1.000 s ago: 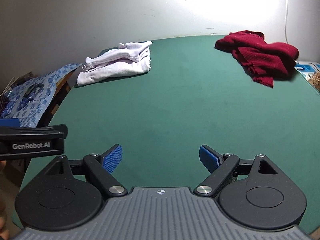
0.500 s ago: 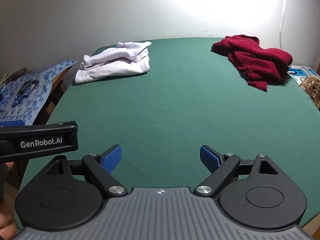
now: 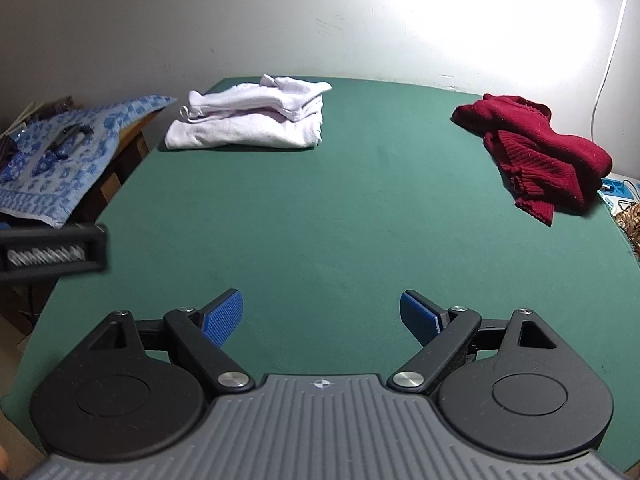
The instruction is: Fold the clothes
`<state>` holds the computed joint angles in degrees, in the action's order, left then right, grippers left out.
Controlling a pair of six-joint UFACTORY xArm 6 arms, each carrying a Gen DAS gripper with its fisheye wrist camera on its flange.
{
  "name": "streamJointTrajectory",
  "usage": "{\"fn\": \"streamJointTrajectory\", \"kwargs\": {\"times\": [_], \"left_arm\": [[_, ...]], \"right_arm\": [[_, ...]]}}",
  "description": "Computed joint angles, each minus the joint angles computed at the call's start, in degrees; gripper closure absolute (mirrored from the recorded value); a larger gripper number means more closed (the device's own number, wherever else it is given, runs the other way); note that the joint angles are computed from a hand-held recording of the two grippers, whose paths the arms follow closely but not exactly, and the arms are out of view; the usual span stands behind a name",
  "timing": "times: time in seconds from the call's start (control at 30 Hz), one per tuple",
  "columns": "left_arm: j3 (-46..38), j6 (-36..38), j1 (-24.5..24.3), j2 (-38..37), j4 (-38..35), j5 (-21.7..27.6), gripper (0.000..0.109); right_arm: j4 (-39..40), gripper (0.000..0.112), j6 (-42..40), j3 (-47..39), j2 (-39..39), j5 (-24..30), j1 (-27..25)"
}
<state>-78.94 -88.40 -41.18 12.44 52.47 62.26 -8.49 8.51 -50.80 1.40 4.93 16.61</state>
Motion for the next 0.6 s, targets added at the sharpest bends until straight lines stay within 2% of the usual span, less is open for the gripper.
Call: {"fn": "streamJointTrajectory", "kwargs": {"times": [0.13, 0.2, 0.6], "left_arm": [[0.61, 0.39, 0.31, -1.09, 0.46, 0.50, 0.006], [0.80, 0.63, 0.05, -1.32, 1.52, 1.64, 0.006], [6.56, 5.40, 3.80, -5.52, -0.31, -3.36, 0.006]], "right_arm": [[2.45, 0.024, -1.14, -1.34, 0.19, -1.09, 0.74], [0.25, 0.023, 2.02, -2.73, 0.41, -0.82, 1.16], [-5.71, 0.022, 14.60, -6.57, 3.29, 0.55, 3.74]]}}
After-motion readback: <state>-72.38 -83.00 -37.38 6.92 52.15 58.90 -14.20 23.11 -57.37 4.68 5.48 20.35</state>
